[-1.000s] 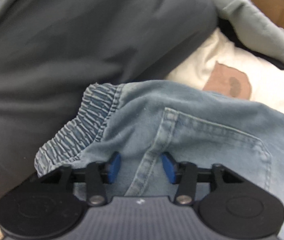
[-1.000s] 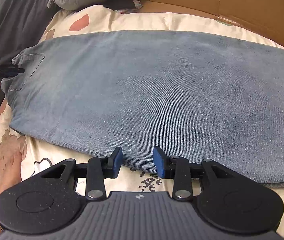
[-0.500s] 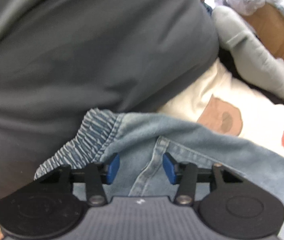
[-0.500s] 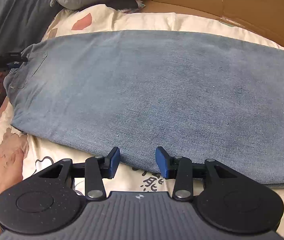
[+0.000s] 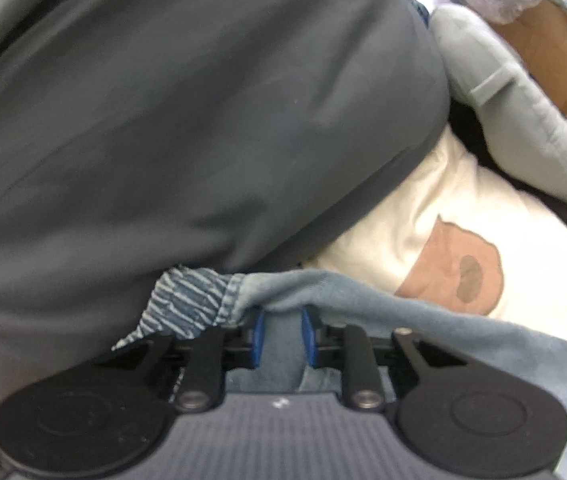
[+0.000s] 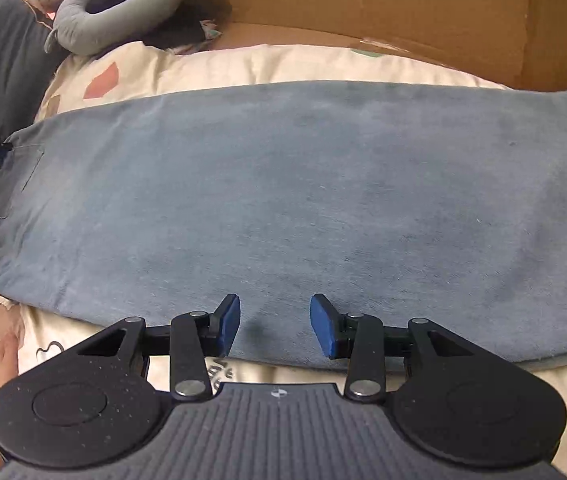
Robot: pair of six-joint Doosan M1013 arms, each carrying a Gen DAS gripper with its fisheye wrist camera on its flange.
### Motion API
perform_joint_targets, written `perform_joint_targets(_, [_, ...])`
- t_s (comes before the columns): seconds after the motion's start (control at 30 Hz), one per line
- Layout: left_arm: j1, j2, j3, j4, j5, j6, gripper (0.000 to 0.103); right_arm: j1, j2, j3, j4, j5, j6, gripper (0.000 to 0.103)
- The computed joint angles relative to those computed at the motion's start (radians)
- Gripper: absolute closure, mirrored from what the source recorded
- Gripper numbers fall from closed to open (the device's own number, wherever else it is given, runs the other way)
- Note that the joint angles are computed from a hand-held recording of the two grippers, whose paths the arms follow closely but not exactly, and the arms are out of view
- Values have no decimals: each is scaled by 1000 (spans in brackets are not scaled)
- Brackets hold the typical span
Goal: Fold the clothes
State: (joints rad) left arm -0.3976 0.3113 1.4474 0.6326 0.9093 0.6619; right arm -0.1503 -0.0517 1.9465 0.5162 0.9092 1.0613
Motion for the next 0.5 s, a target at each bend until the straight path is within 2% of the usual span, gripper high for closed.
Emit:
perform_joint_targets(0.13, [23, 27, -31, -58, 48, -12, 100, -3, -1, 3, -6, 0, -11, 57])
perform_joint_targets(0.23, [39, 46, -56, -100, 63, -2, 100, -2, 1, -2, -13, 9, -9, 57])
perform_joint_targets(0.4, [42, 90, -109, -127, 121, 114, 100, -7, 2, -11, -20, 44, -20, 57])
perform_joint_targets(0.5, [50, 91, -128, -163, 136, 113, 100, -13, -3, -9, -10, 48, -9, 57])
